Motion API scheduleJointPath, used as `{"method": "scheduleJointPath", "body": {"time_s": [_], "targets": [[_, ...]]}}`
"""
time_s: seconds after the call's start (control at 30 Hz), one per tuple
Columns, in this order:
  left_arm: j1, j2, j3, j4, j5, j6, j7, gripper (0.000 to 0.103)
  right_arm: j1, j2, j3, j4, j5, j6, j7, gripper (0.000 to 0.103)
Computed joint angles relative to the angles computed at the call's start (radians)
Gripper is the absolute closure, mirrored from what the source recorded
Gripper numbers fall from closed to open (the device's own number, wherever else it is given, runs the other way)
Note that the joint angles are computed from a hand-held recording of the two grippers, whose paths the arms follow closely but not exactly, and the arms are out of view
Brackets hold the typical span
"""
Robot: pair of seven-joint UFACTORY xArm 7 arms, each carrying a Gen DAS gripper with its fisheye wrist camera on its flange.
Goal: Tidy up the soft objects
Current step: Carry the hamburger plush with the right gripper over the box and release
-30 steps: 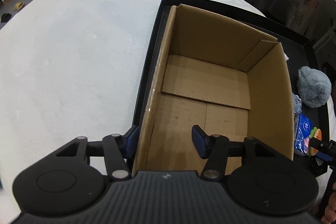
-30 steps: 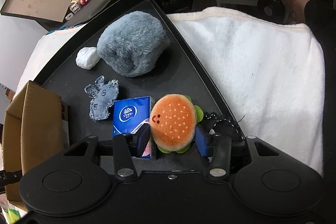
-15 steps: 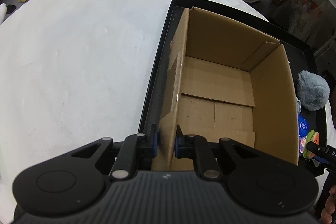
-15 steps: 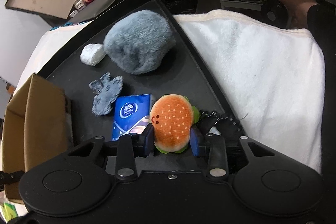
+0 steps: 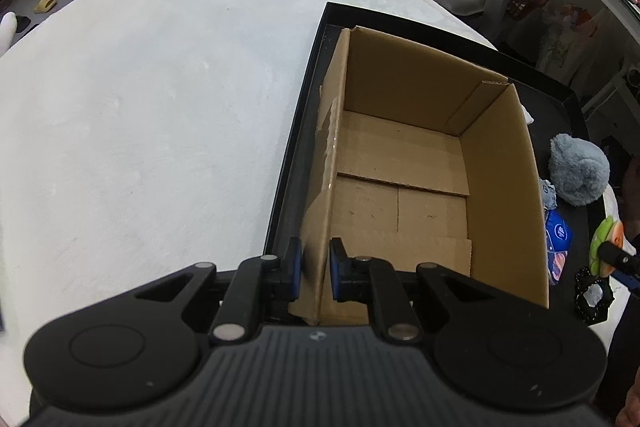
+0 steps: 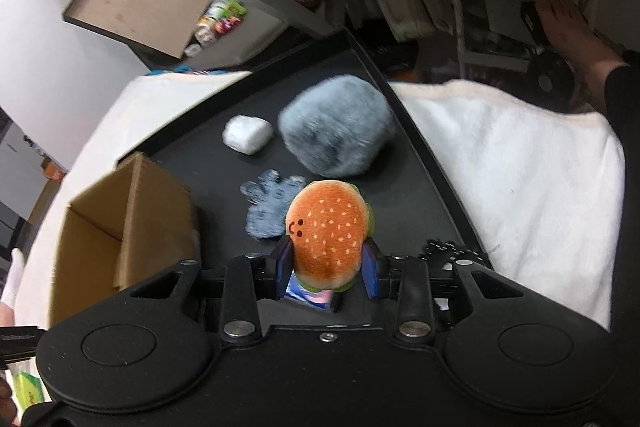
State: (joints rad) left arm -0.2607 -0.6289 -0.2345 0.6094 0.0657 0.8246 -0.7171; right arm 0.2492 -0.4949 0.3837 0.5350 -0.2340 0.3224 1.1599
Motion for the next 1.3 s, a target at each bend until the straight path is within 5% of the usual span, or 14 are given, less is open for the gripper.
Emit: {"method": "scheduleJointPath", "body": {"time_s": [0.4, 0.77, 1.3], "targets": [[-0.009, -0.067, -0.007, -0.032, -0.004, -0.001, -0.01, 0.093, 0.024, 0.06, 0.039, 0.09, -0.019, -0.072, -0.022, 0.068], [-0.006, -0.041, -0.006, -0.025, 0.006, 0.0, 0.008, 0.091, 0.017, 0.164, 0.09, 0.243, -0.138, -0.015, -0.011, 0.068], [0.002, 0.019, 0.021, -0.024, -0.008, -0.061, 0.038, 0.092, 0.148, 0.372, 0.017, 0.452, -0.355, 0.054, 0.083, 0.068]]}}
